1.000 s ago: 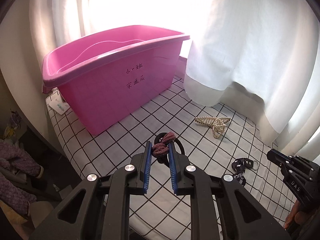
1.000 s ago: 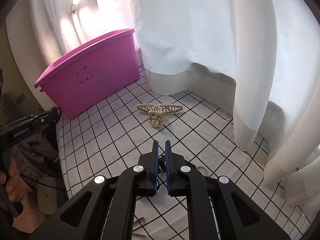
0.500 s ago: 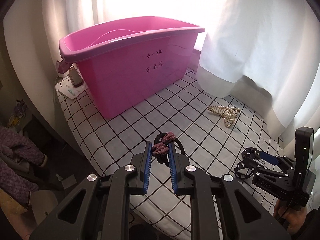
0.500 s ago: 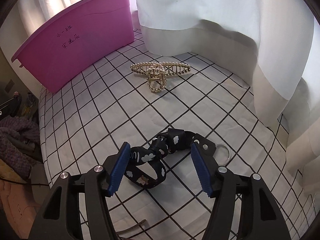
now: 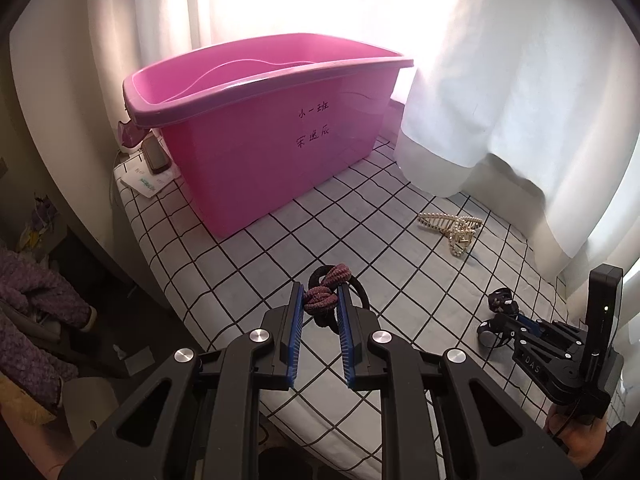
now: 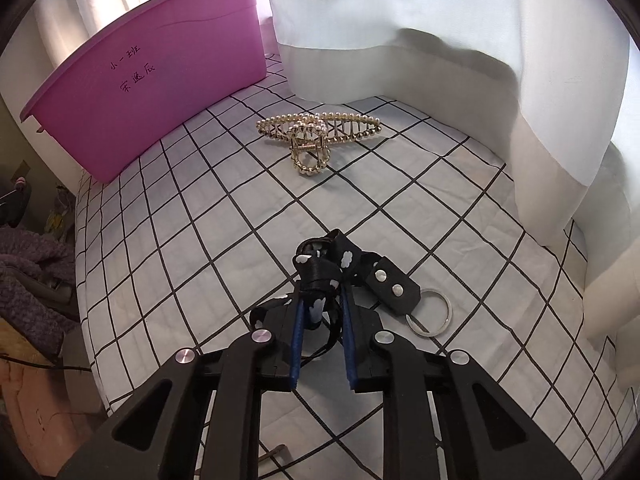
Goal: Organize jewelry
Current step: 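Carry the scrunchie in left tool and bracelet in right tool over the tub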
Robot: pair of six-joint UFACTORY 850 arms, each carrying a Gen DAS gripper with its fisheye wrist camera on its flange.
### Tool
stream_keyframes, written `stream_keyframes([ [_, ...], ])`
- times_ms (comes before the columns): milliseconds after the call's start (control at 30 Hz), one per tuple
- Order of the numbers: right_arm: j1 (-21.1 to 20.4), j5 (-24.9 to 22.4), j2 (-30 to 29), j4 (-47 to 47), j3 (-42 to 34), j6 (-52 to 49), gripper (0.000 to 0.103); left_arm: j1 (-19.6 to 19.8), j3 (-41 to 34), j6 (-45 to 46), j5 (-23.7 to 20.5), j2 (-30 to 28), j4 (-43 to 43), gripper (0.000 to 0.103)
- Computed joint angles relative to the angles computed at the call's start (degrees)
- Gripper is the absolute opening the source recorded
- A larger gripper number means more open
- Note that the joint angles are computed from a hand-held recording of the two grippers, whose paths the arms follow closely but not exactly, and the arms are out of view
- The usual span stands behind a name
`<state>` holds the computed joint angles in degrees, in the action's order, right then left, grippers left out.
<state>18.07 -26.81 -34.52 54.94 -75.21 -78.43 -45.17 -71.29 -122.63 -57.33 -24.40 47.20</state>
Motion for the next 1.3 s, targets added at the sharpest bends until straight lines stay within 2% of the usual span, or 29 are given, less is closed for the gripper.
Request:
stream_keyframes([
  [233,-1.8,-7.4,5.3,8.4,1.0,-6.6,0.016,-0.3,-1.2,0.7,-2.7,1.1,1.1,0.017],
  [367,-1.2,-11.0,8.9,12.8,1.0,-9.9,0.016,-0.2,-0.4,1.2,-4.9,3.6,2.6,0.017],
  [533,1.4,-12.9,11.2,16.1,-1.3,-10.8,0.016,1.7,2.6,2.7,-6.6,8.8,6.6,0.017],
  [633,4.1,-11.3,11.5,19.3,-2.7,-11.0,0.016,4.3,5.1,4.7,-5.7,12.3,10.0,0.017],
  [767,8.9,-5.8,9.9,22.3,-6.0,-8.7,0.016,9.7,9.1,9.3,-0.6,17.4,14.4,0.017],
  [1000,16.7,2.4,1.3,14.0,-19.3,8.3,0.016,21.8,14.8,19.8,11.0,23.7,19.1,0.017],
  [1167,20.6,2.9,-6.2,-4.7,-31.6,31.4,0.016,30.6,15.2,29.4,22.0,23.5,15.2,0.017],
  [1300,22.7,-0.7,-12.9,-21.4,-42.6,47.1,0.016,34.8,14.7,35.7,26.6,22.0,10.1,0.017],
])
